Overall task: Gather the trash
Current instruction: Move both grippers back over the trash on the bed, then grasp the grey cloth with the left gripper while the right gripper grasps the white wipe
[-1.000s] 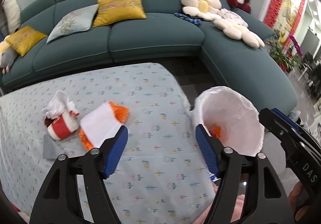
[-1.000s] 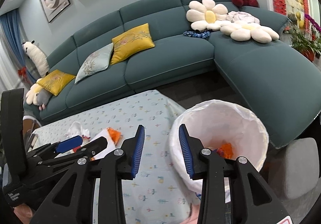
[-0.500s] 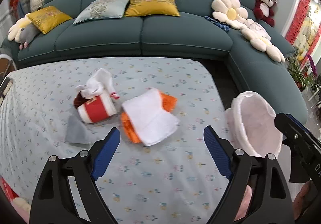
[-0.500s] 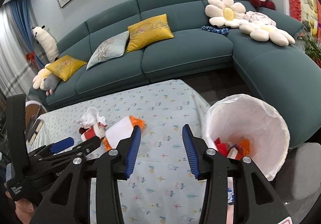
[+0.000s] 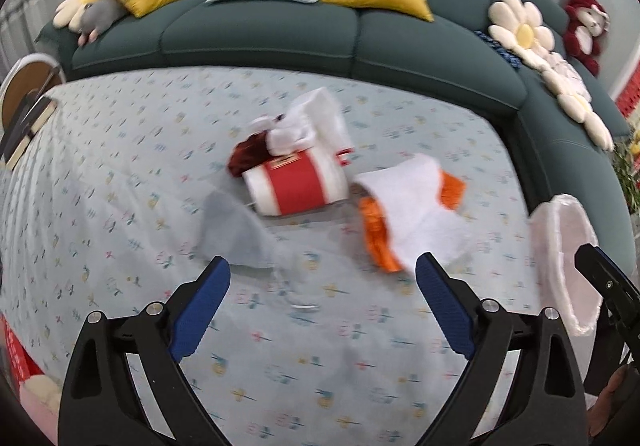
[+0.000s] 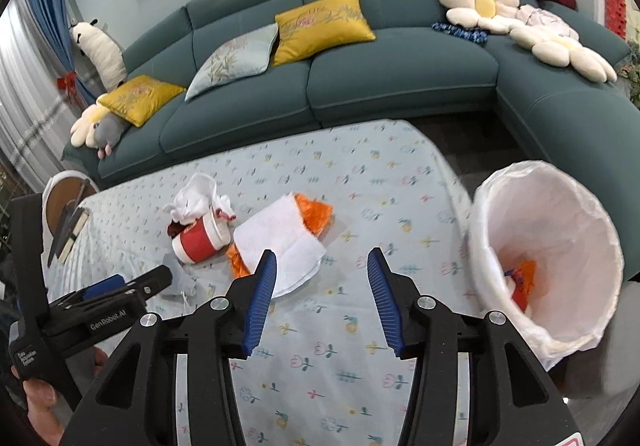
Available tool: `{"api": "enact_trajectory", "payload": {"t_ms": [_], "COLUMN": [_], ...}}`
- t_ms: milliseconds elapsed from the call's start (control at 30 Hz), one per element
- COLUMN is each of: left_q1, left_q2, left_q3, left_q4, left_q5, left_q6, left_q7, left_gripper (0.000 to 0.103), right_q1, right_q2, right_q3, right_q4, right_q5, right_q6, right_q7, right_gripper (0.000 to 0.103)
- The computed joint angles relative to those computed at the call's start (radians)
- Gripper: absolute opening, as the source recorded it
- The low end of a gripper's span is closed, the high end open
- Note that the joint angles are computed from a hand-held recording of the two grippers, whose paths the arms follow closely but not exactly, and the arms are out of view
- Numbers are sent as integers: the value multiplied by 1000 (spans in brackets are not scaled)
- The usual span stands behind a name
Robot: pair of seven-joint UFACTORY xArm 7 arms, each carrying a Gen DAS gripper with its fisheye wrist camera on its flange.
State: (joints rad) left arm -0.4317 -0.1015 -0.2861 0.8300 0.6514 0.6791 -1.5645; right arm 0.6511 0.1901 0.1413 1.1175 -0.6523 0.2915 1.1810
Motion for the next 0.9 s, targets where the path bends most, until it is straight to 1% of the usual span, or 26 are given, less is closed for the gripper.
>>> {"api": "enact_trajectory", "payload": {"t_ms": [133, 433, 600, 733, 800, 833, 867, 900], "left_q1": [25, 90, 106, 103, 99, 98, 95, 88], "left_q2": [-2, 44, 77, 104, 114, 120, 123, 124], "left_q3": [24, 79, 99, 109, 113, 116, 118, 117], "left_q4": [-49, -110, -121, -129, -136, -139, -142, -138], "left_q5": [-14, -42, -53, -57, -67, -80, -89, -71], "left_q6": [-29, -115, -155, -197, -229, -244, -255, -246], "left_q7": [20, 79, 93, 85, 90, 99, 103, 83], "left_gripper": [90, 90, 89, 88, 79, 76, 70, 67], "right_q1": [10, 66, 82, 78, 79, 81, 83, 83], "right_q2": [93, 304, 395, 445, 463, 467, 468, 471], "right_q3": [6, -32, -54, -52, -51, -52, -52, -50], "right_q4": [79, 293, 382, 421, 435, 435, 430, 429], "right_q5": [57, 203, 277, 338, 359, 368, 376, 384], "right_q6": [16, 71, 96, 103, 107, 106, 98, 95], "right_q7": [-56, -214, -263, -300, -318, -324, -328, -336], "right_gripper": [47, 47, 47, 47, 46, 45, 40, 32]}}
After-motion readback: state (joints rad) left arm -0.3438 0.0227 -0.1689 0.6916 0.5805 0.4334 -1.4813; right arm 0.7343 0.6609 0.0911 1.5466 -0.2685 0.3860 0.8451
